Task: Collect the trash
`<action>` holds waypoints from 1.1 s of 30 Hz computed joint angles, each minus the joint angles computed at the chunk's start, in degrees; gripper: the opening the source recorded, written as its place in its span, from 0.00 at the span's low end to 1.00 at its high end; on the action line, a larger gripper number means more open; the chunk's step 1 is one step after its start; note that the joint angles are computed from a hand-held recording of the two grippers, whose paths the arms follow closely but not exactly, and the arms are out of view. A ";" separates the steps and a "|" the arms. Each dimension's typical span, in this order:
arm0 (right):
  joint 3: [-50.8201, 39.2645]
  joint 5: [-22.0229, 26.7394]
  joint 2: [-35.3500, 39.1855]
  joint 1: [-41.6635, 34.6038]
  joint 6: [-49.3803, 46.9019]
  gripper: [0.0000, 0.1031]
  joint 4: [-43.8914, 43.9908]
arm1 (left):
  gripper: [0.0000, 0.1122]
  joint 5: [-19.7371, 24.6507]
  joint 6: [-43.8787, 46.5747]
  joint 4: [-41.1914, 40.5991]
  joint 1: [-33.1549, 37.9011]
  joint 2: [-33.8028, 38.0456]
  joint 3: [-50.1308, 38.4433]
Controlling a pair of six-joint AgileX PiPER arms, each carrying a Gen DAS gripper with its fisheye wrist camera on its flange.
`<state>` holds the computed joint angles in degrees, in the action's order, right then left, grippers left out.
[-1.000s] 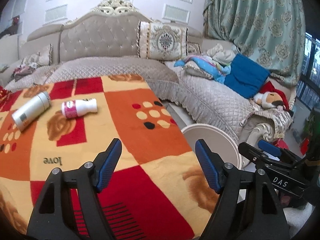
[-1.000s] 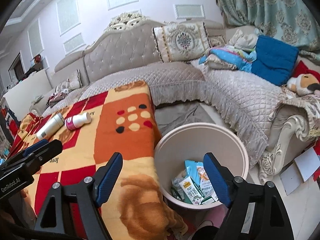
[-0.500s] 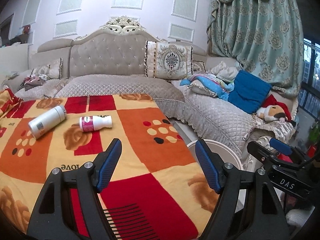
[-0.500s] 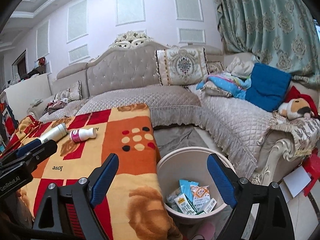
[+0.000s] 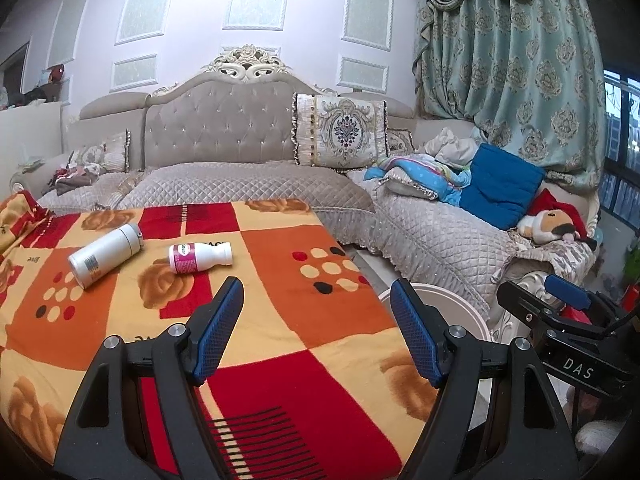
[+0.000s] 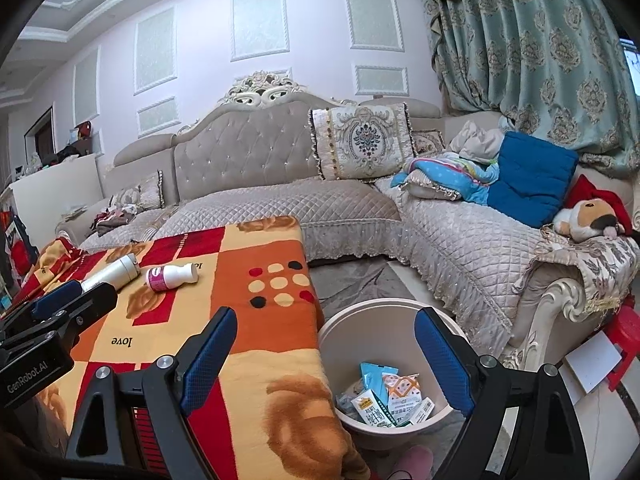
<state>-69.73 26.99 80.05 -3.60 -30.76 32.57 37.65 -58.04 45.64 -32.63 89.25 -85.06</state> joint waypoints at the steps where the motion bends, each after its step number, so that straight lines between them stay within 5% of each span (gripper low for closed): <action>1: 0.14 -0.07 -0.09 0.03 0.05 0.86 -0.04 | 0.67 -0.04 -0.12 0.08 0.04 -0.03 0.06; 33: 0.53 1.57 -1.09 0.02 0.73 0.90 0.06 | 0.67 -0.17 0.07 0.42 -0.11 -0.15 0.64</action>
